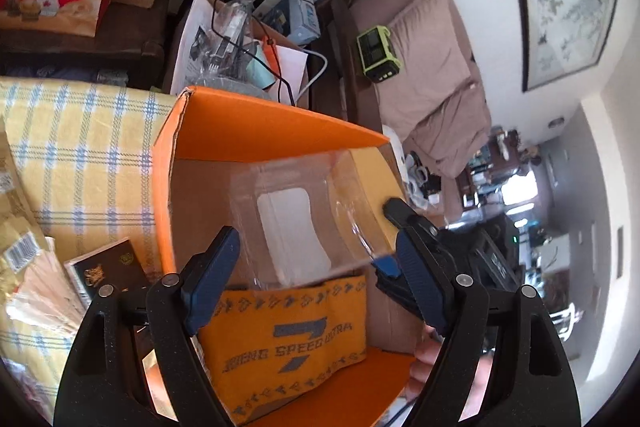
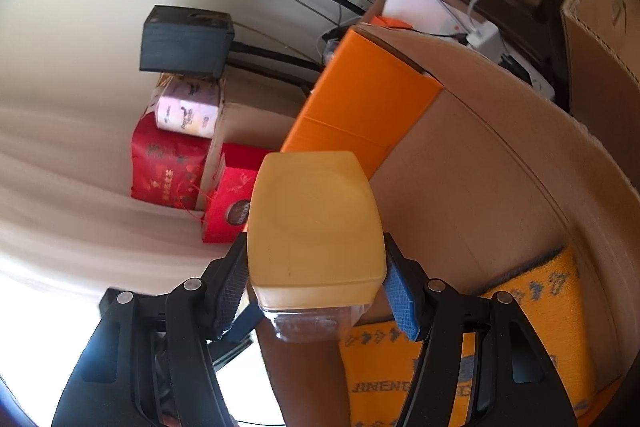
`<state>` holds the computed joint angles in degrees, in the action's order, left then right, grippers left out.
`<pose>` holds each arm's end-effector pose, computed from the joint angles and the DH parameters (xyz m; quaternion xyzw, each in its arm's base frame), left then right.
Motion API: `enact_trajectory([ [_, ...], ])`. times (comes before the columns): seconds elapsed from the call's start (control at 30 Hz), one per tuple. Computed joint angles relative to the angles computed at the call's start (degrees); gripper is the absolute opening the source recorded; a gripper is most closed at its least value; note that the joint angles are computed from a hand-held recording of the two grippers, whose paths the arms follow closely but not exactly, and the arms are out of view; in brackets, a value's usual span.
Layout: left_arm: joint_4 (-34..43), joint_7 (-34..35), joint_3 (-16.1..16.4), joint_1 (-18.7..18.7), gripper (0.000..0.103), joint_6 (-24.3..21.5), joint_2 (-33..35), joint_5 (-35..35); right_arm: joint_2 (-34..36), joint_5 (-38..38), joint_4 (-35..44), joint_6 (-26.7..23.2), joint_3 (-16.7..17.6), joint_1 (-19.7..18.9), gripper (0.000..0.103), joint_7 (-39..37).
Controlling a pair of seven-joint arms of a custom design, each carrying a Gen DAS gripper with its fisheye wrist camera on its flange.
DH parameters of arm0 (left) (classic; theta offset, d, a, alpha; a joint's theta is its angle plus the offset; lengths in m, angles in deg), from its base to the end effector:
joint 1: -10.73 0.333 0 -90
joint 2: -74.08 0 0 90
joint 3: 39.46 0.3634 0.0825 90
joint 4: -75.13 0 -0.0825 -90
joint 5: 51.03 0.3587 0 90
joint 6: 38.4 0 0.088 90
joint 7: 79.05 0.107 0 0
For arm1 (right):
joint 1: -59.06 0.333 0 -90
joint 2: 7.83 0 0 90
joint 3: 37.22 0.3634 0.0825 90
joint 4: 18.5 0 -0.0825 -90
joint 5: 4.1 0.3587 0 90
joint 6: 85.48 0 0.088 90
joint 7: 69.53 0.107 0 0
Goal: Organize objects
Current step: 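Lift the container with the right gripper and carry it over the box, then lower the container into the box and open the right gripper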
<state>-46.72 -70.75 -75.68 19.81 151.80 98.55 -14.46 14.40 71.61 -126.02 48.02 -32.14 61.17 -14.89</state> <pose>0.5360 -0.2958 0.4087 0.7618 -0.4903 0.4134 0.0917 0.6390 0.0913 0.3825 -0.5490 0.6894 0.2244 0.4159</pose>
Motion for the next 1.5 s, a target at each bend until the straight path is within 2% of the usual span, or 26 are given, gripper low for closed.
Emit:
enact_trajectory([
  [0.1, -1.72, 1.43, -4.20, 3.79, 0.077, -1.77, -2.04, 0.94, 0.30, -1.41, -0.04, 1.85, -0.19, 0.83, 0.064, 0.57],
  [0.2, -4.44, 2.48, -8.90, 8.60, 0.077, -1.20, -4.04, 1.07, 0.84, -0.57, 0.03, 1.07, 0.25, 0.40, 0.064, -0.07],
  [0.3, -7.30, 1.40, -12.37, 12.76, 0.077, -0.31, -6.38, 2.01, 1.13, -3.11, 0.73, 0.20, 0.16, 0.83, 0.065, 0.23],
  [0.4, -10.20, -1.16, -13.95, 15.72, 0.077, 1.51, -8.91, 4.33, 1.46, -10.39, 2.10, 0.55, -0.61, 2.61, 0.071, 2.03],
  [0.5, -13.23, -4.17, -13.68, 17.11, 0.078, 3.59, -11.86, 6.55, 1.93, -13.13, 2.88, 1.34, -0.46, 3.20, 0.072, 2.63],
  [0.63, -17.39, -6.75, -9.78, 14.82, 0.078, 4.68, -17.00, 7.92, 2.96, -16.09, 4.91, -0.05, -0.15, 3.47, 0.072, 5.07],
  [0.73, -21.02, -5.36, -4.67, 10.44, 0.078, 6.74, -19.92, 5.47, 4.32, -20.09, 6.47, -0.93, -0.44, 4.68, 0.077, 7.63],
  [0.8, -22.96, -6.04, -2.89, 9.39, 0.078, 7.16, -21.52, 5.82, 4.65, -23.25, 6.35, 0.72, -0.97, 6.11, 0.078, 10.11],
  [0.87, -23.91, -9.52, -1.78, 9.42, 0.079, 7.15, -22.63, 9.62, 4.72, -25.76, 6.15, 2.14, -1.11, 7.04, 0.078, 11.08],
  [1.03, -26.65, -16.10, 3.02, 7.22, 0.080, 5.84, -26.62, 17.15, 3.10, -27.97, 4.20, 6.46, -0.55, 8.11, 0.078, 9.81],
  [1.17, -30.55, -17.40, 7.08, 4.15, 0.087, 3.11, -31.47, 18.13, -0.88, -30.64, -0.44, 13.57, -0.39, 10.00, 0.078, 7.03],
  [1.23, -32.18, -17.74, 10.87, 0.45, 0.088, 1.28, -33.27, 18.17, -2.97, -29.83, -2.65, 15.34, 0.60, 10.08, 0.078, 3.63],
  [1.27, -32.96, -17.78, 14.12, -2.72, 0.089, 0.16, -34.00, 18.28, -4.16, -29.96, -4.01, 16.66, 0.82, 10.53, 0.077, 2.07],
  [1.37, -35.13, -15.82, 19.64, -8.50, 0.090, -2.54, -36.16, 16.18, -7.89, -30.30, -8.31, 20.93, 1.49, 12.14, 0.078, -2.52],
  [1.5, -37.12, -12.07, 23.44, -13.60, 0.095, -5.25, -38.26, 11.98, -10.27, -27.71, -10.21, 20.62, 2.62, 13.51, 0.078, -5.75],
])
